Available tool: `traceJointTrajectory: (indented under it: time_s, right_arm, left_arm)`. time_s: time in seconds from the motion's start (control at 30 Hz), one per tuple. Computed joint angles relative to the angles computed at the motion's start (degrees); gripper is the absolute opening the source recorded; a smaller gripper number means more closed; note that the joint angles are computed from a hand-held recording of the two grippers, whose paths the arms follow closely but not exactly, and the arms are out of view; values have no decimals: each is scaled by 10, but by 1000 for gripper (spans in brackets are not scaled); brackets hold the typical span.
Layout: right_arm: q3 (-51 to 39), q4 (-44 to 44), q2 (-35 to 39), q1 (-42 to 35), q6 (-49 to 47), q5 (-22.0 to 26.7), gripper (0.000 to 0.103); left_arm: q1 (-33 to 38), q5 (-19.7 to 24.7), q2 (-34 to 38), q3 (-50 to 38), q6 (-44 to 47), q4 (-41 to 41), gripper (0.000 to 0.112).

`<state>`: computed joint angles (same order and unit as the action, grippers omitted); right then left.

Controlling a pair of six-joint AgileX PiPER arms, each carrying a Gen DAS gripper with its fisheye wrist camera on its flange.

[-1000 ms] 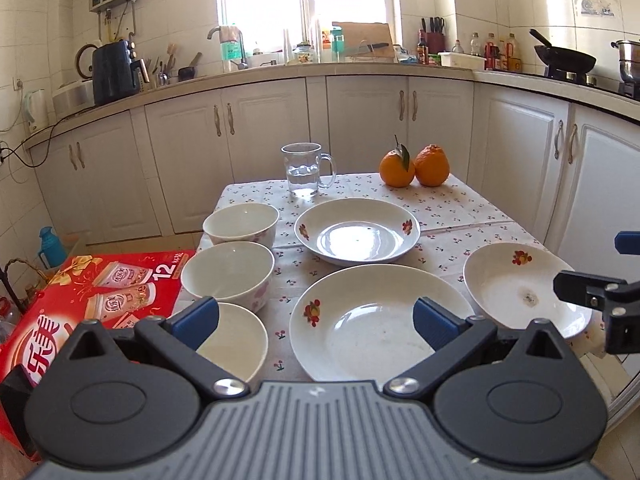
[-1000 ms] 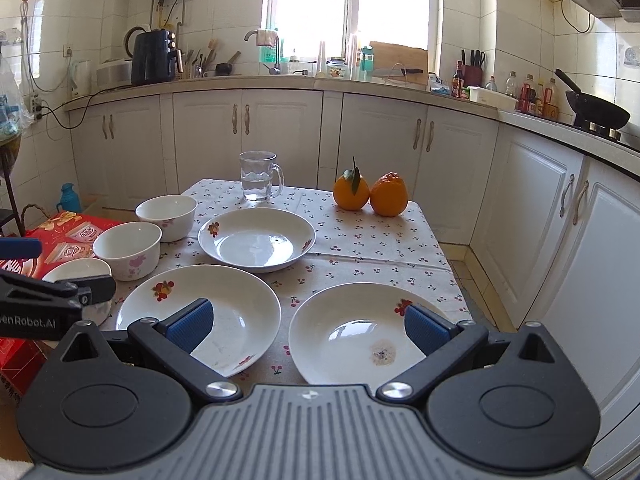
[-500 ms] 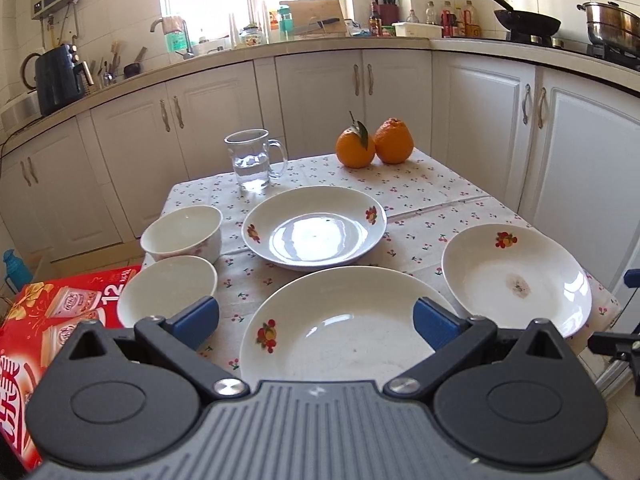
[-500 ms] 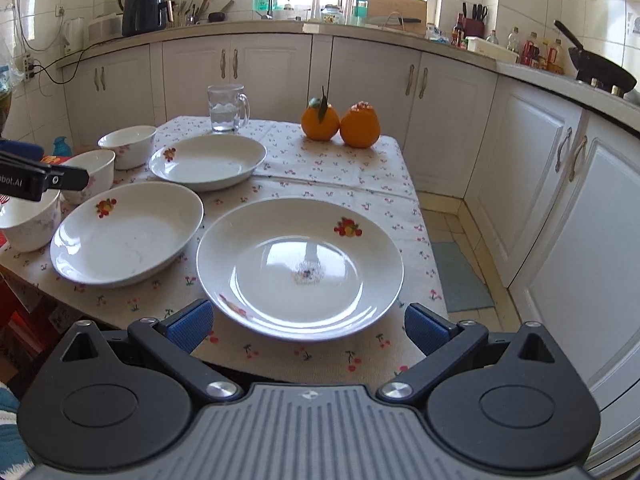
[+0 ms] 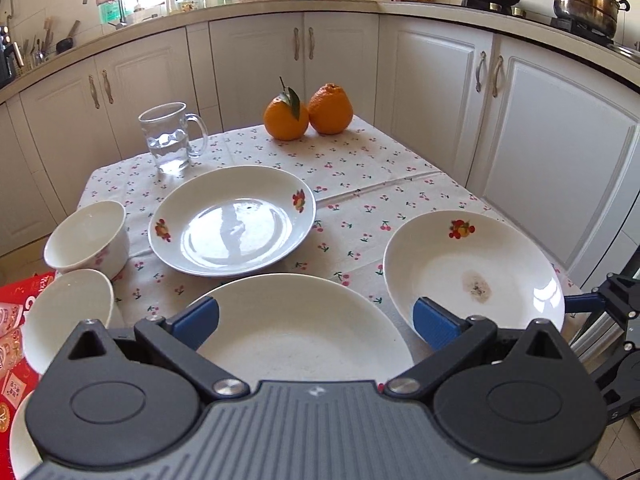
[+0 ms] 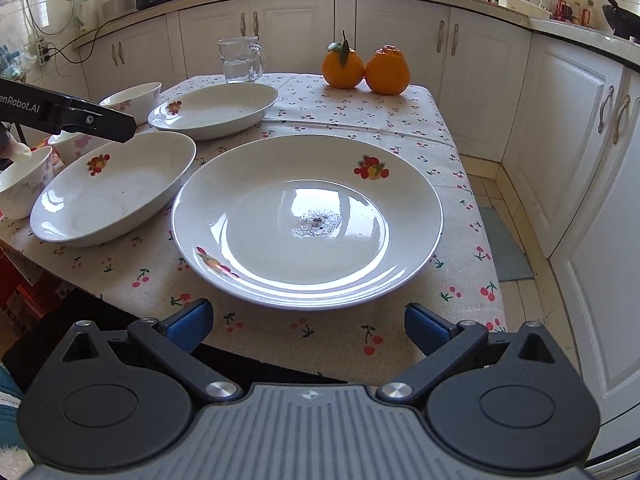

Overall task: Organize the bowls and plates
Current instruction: 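Move the left gripper to the stained white plate and close on its rim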

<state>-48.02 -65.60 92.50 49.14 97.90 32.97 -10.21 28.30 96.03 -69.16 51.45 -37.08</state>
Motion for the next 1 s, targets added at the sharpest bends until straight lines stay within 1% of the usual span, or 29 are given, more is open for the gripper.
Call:
traceJointTrajectory:
  time_s: [0.1,0.17,0.27,0.4,0.5,0.67,0.77,0.87,1.0]
  right_arm:
    - [6,-11,3,-17,-1,-22,103]
    - [8,-22,5,-24,-5,-28,103]
    - [12,-36,4,-38,-15,-51,103]
    - [23,-80,3,-53,4,-77,103]
    - [35,-125,0,-56,45,-85,103]
    - [70,-247,-6,-53,166,-79,103]
    - [72,-241,-9,-53,163,-75,103]
    - [68,-226,-9,-59,142,-82,103]
    - [64,-214,-10,-65,121,-92,103]
  left_arm:
    - [-12,17,25,-32,-12,13,102]
    - [-22,34,46,-61,-24,25,102]
    - [-34,70,77,-108,-47,48,102]
    - [-46,121,119,-170,-53,59,102]
    - [-54,153,148,-214,-53,64,102]
    - [-73,210,203,-299,-59,85,102]
    - [-86,225,233,-338,-68,104,102]
    - [-94,260,270,-391,-76,115,102]
    - [-96,342,330,-493,-92,126,100]
